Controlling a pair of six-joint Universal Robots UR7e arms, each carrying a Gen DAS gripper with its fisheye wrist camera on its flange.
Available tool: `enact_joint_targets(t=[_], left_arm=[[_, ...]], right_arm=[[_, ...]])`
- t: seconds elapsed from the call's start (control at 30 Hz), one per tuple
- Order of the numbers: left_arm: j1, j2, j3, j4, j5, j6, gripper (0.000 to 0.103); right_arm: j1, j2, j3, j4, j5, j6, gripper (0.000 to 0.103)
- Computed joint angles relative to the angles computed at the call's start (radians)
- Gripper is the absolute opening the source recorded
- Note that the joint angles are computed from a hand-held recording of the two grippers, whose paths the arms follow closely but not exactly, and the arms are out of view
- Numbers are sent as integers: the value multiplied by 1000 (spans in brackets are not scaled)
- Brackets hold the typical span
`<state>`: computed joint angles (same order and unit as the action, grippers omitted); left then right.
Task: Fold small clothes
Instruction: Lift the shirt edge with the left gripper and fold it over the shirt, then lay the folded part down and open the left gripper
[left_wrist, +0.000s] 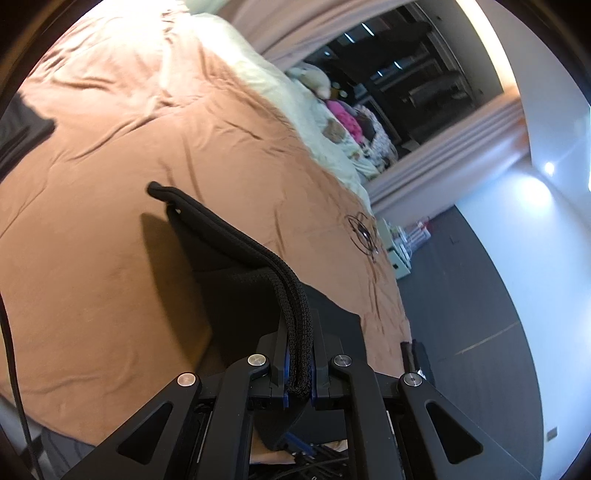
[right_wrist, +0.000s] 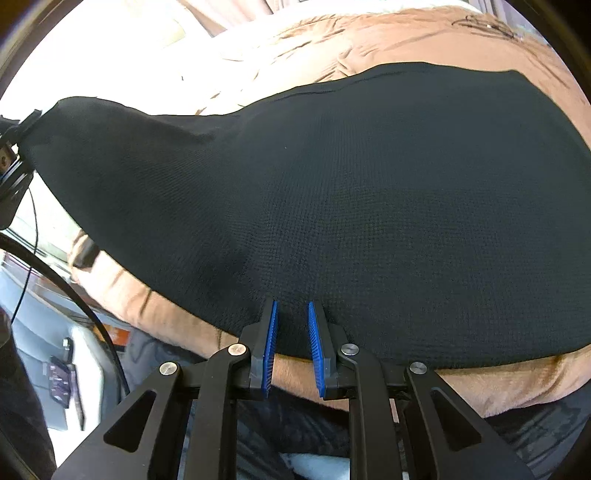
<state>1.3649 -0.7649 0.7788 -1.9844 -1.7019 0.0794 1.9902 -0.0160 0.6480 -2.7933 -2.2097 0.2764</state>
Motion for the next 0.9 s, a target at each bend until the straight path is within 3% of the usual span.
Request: enact_joint_targets(t=[0.33,0.37,0.47,0.5,0.9], left_arm=[[-96,-16,118,-82,50,11,7],[-105,-16,131,-89,52,12,7],[-125,-10,160,-96,50,17,7],[-131,-8,169,-98,48,18,7],[-184,35,249,-90,60,32,7]], right_arm=[[-7,-195,398,-383,55,-54,15],[-8,-213,431,-407,51,-63,19],[-5,-230,470,-446,21,-61,54],[-2,-244,495,-476,8,-66,57],[3,-371,770,-710,-78,-4,57]])
